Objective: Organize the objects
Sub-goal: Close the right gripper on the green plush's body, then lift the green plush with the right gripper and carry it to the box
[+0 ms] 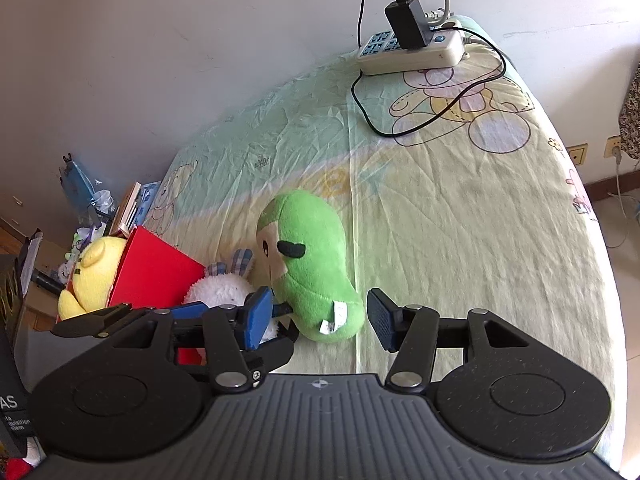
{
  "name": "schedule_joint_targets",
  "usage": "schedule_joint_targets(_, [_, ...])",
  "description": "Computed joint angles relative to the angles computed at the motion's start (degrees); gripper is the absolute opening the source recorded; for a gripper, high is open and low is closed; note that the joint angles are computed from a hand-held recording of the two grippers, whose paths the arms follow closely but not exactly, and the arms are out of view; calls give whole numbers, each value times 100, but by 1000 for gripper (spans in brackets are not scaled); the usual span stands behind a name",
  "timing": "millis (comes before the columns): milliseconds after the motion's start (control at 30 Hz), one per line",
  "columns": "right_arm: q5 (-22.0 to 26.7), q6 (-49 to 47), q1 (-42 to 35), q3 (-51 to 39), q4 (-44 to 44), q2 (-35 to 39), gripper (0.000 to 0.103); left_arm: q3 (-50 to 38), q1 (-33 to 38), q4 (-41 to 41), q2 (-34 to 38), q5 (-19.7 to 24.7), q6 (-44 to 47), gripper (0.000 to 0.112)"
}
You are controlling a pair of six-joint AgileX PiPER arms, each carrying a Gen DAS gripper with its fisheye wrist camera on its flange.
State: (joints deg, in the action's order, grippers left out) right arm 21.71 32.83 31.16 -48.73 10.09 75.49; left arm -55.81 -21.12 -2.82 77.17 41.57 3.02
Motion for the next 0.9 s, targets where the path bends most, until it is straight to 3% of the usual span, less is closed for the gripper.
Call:
schedule_joint_targets(300, [-41,-1689,-314,-521,1353,827,59,-334,222,-639,706,-246,601,88])
schedule_joint_targets(633, [-144,-2630,-474,-747,2340,1440,59,-740,461,-1323,1444,-224,1233,93])
schedule_joint_targets(900, [-129,-4395,-828,-570,4301,1534,54,-865,583,-1805,1689,-252,1718,93])
